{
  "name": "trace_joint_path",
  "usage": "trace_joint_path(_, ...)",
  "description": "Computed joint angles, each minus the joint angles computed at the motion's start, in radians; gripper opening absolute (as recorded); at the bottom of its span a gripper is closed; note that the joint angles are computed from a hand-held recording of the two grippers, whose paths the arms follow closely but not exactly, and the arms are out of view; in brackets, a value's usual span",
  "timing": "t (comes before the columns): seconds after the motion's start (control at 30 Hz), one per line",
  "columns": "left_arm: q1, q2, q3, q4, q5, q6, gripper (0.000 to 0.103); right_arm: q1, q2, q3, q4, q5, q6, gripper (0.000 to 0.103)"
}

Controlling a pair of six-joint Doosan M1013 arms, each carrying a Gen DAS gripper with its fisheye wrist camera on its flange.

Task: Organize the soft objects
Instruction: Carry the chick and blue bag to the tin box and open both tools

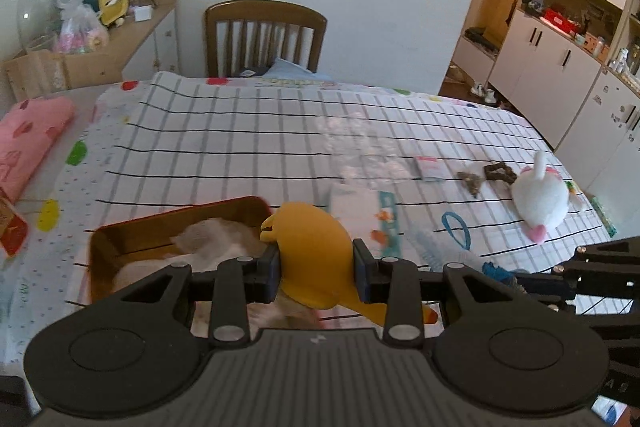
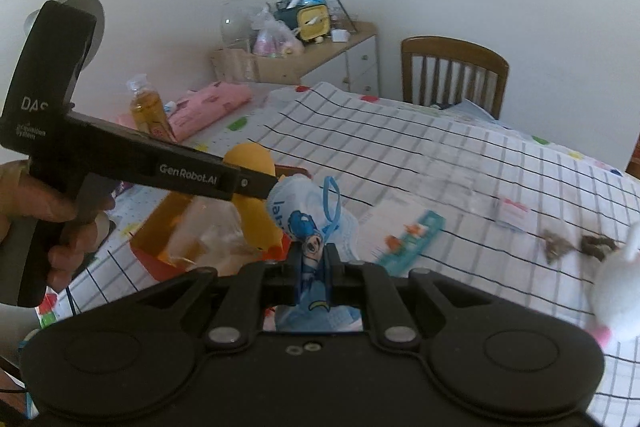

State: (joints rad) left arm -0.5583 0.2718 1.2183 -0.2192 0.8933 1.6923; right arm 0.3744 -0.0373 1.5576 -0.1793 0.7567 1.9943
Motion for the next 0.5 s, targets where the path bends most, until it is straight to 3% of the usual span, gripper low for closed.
trace_joint_path(0.5,0.110,0.032,-0.022,-0.063,0.073,0.167,0.035,0.049,0.132,-0.129,0.012,0.056,0.046,0.010)
